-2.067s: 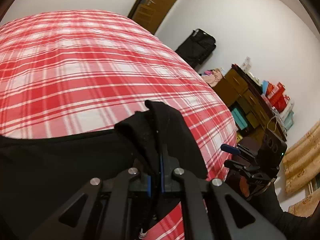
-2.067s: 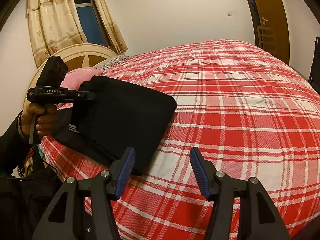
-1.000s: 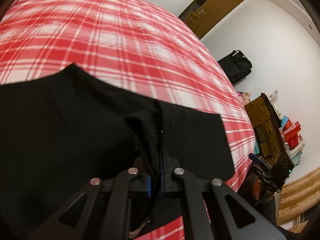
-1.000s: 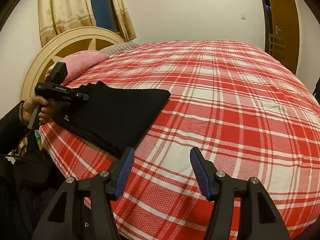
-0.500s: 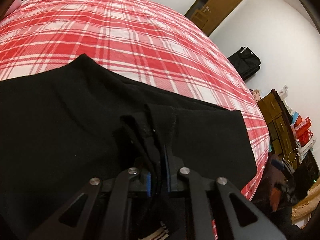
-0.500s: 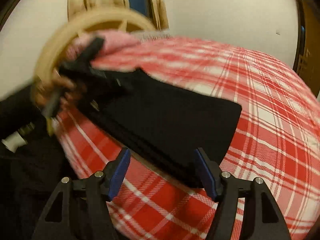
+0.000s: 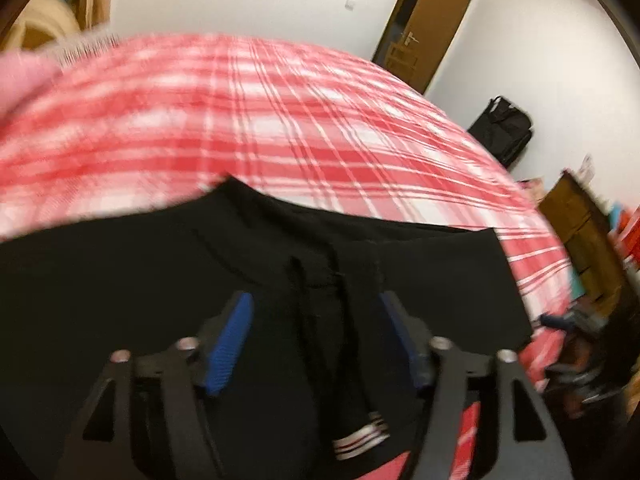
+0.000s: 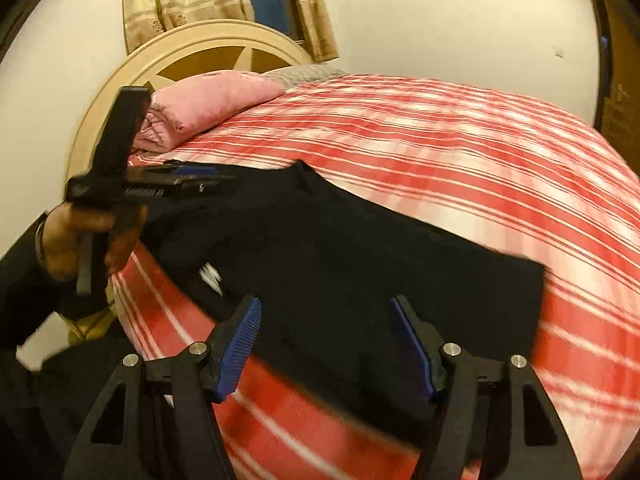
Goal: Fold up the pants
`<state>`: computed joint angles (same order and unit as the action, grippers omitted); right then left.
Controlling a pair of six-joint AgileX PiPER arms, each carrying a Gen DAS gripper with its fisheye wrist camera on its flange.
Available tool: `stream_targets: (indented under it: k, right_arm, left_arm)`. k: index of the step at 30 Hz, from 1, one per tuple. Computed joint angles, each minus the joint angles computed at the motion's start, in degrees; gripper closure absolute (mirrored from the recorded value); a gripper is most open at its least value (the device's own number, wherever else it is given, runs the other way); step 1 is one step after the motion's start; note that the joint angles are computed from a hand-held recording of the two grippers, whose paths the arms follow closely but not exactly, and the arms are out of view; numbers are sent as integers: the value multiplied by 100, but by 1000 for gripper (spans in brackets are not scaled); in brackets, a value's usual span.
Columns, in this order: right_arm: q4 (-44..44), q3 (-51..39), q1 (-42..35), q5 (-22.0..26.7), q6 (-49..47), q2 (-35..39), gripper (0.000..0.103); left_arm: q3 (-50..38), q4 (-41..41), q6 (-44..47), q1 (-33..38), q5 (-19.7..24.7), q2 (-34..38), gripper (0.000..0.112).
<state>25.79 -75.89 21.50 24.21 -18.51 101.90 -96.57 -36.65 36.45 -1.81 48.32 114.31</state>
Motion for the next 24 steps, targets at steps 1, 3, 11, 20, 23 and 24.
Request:
stream_targets:
  k: [1,3,11,20,23,24]
  right_arm:
    - [99,-362,59,94,3,304,36]
    - [49,-1002,179,366,214,823,36]
    - [-971,-1714,704,654,1106,1583,35]
    - [-979,-2134,862,595,1215,1728,35]
    - [-1572,-2374,1097,810,1704,1954,35]
    - [-1943,-2285,1209,645,1987,1931,35]
  left_arm:
    - [70,90,49,0,-170,-83,32]
    - [252,84,353,121,-390,-258,32]
    - [301,554,469,1187,-845,-302,31]
    - [-546,783,102,2683,-801,631,30]
    - [-865,156,147,2968,-259,1075,30]
    - [-857,-21,241,3014,-187,1119,30]
